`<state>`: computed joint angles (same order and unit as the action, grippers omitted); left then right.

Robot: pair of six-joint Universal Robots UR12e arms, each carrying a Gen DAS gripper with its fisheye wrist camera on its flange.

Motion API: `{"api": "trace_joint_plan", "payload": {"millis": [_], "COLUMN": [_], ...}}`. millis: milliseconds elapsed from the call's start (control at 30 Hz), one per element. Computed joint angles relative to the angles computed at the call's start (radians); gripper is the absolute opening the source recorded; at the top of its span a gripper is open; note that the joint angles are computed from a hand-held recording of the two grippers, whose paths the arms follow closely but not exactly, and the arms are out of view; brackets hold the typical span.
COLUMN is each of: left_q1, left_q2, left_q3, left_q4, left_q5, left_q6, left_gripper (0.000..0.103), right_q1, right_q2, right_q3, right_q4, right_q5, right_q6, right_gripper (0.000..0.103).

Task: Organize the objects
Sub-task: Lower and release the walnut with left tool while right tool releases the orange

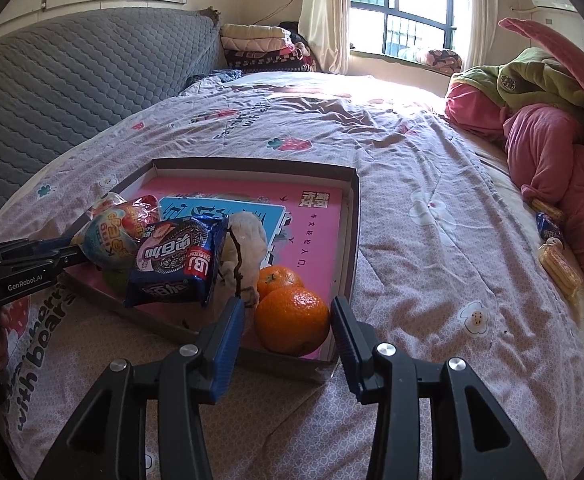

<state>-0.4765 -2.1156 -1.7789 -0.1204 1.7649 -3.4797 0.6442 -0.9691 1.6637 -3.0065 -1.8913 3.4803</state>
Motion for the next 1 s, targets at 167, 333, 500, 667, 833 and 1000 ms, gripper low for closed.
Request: {"api": "trace_joint_plan", "payload": {"millis": [167,333,500,667,833,1000], "left_q1": [0.003,0.000,-0.003,-0.009,-0.016,-0.024], "left_q2": [0.003,0.004,0.014,0.028,0.048,0.067], "left_q3": [-0.003,-0.003,-0.007,-0.014,-0.026,-0.036], "left_q4": [0.001,0.006,0.017,0.036,0.058,0.082], "left_q5": [-0.016,-0.015,-0.015,-0.009,0.001,0.015], "left_q6": [-0.007,-0.004,-0.004,-0.006,-0.010,-0.016], "left_gripper": [0.034,0.034,0.035,0.054,0.060,0.066], "right_q1": [0.001,-0.002,-0.002,-0.001,0.003,0.006], "right_q2": [-0.002,-0.004,-0.006,-0.012,-0.021,-0.030], "right_q3": [0.001,0.004,0.007,0.016,0.028,0.033], "right_q4": [0.004,0.005,-0.013,-0.057,-0.118,-0.166], "right_q5": [-0.015,-0.018,-0.026,-0.044,-0.063,-0.039], "right_q6": [0.003,0.014,0.014,0.027,0.044,0.048], "right_gripper": [0.052,0.054,0.054,0.055,0.062,0.066]}}
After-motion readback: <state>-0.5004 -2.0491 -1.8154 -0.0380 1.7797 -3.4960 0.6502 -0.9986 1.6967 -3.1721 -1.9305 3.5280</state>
